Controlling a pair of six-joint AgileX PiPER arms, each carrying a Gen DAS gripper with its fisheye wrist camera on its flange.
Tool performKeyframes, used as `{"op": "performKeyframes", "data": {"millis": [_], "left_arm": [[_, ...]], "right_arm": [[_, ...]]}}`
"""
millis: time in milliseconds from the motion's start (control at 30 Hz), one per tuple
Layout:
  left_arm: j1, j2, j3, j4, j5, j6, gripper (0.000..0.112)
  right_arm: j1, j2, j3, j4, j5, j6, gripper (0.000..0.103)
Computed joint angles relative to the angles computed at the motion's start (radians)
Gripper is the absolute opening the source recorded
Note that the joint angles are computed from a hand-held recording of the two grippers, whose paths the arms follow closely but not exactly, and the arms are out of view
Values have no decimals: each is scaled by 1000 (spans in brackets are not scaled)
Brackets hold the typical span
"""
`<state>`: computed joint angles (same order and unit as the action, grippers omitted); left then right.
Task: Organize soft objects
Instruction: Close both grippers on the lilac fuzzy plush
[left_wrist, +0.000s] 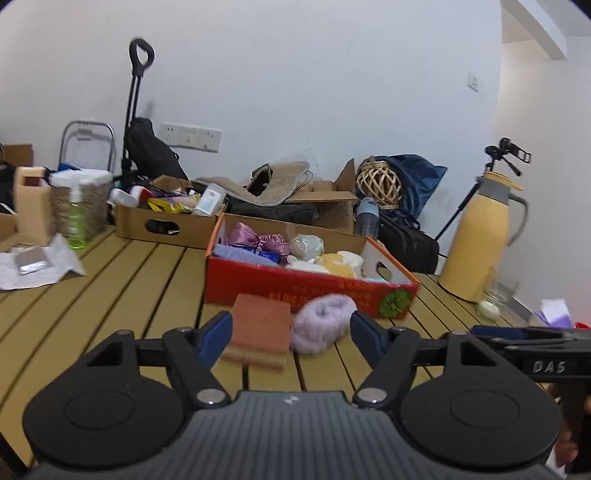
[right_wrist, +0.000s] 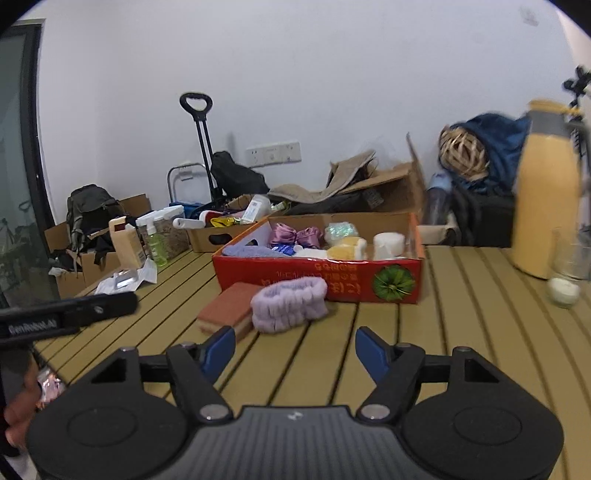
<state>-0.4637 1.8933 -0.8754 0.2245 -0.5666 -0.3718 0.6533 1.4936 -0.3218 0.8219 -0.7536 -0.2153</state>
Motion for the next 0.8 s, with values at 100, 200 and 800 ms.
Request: {"op": "performKeyframes", "data": {"millis": [100,200,800], "left_arm": [[0,154,-271,60,141,-130,55],[-29,315,-545,-63,281,-15,43],[-9,364,-424,590,38,-421,53]], "right_arm": [[-230,141,-163,-300,123,141,71],[-353,262,-323,-434,179,208,62],[-548,541,-540,-944,214,590,60]]}}
